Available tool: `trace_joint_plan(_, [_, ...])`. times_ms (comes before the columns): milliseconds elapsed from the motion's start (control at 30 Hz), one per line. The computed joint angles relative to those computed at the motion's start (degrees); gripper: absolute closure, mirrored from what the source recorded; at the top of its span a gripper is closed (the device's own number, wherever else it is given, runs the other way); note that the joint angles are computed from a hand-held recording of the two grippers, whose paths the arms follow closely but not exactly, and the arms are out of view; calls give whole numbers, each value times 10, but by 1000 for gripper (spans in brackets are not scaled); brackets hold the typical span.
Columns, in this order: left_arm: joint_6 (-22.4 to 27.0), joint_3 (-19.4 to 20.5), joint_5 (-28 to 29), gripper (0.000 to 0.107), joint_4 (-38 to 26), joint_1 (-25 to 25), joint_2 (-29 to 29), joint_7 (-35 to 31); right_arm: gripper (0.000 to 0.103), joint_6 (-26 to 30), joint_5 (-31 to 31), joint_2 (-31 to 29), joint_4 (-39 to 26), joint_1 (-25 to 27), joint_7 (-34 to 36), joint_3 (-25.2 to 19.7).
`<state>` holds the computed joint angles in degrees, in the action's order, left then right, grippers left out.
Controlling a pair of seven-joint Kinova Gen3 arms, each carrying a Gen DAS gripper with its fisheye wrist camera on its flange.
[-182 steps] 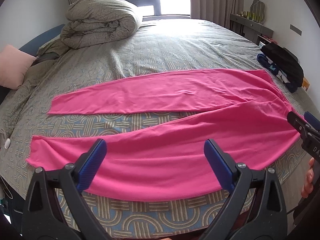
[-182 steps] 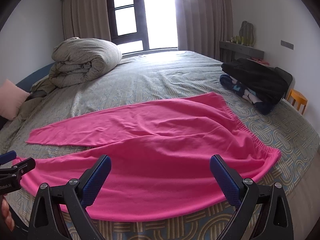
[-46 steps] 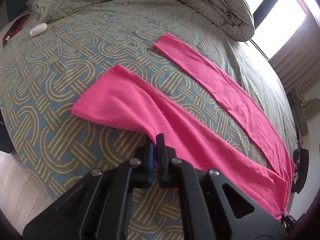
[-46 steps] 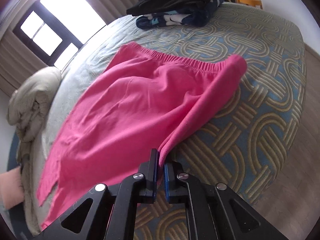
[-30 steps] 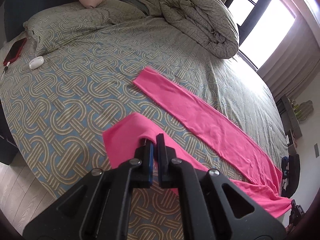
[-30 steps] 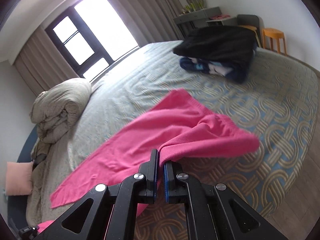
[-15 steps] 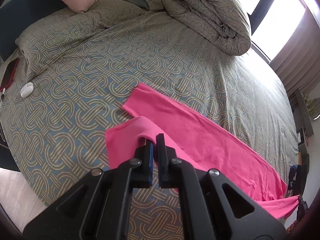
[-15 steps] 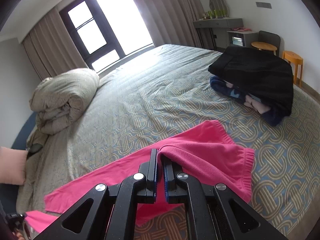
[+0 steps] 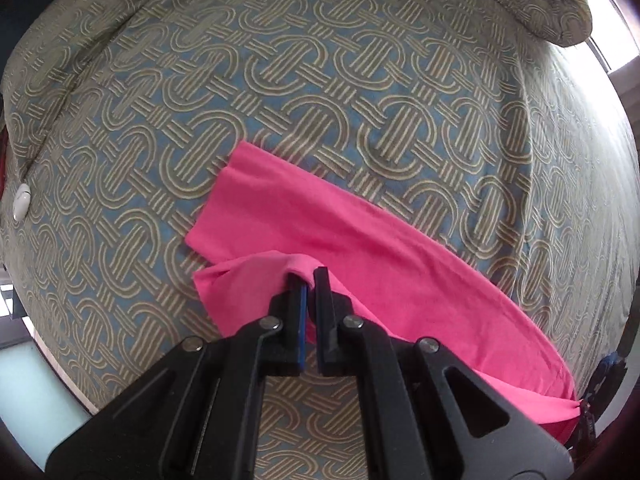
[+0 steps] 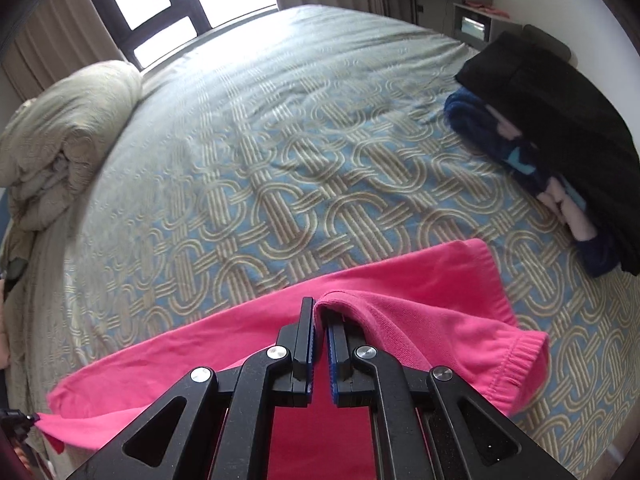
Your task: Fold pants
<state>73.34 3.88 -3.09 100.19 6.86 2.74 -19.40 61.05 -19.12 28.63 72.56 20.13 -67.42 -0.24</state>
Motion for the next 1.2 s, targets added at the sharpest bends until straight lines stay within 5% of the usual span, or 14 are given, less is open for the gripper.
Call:
trace_joint_plan(233, [-12,-31,59,100,-4,-54,41,-68,80,38,85,81,-110,-72,-84,21])
trace_joint_plan(367, [33,-33,23,99,-34,-53,54,-76,61,-27,155,84,-102,-108,-106,36])
trace_joint_plan(467, [91,-32,-39,99,-58,-40,47,-64,60,-59,174,75,-84,-105,-110,34])
trace_joint_plan(600, [95,-33,-83,97,-33,-44,-19,-67,59,-69,127,42,-40,-51,-43,-1])
trace_joint_plan(667, [85,-20,-109,88,-6,-41,-55,-71,59,-96,106,10,8,-32,4,-7])
trace_joint_plan(800, [0,-7,-105,51,82,-40,-142,-129,55,-121,53,-48,91,27,97,-32])
trace_joint_plan(867, [-46,-27,-89,49,128,-7,-188,-146,52,-124,21,-73,125,52,144,-33])
trace_joint_plan(1000, [-116,19,-36,49,183,-41,-234,-184,50,-150,-20,-127,195,61,208,-7])
trace_joint_plan(1100, [-137,57,-59,52,188,-53,-217,-175,50,-160,-31,-155,232,52,236,11])
trace_joint_plan(1200, [-187,10,-22,99,201,-54,-196,-227,50,-158,-36,-177,255,34,238,28])
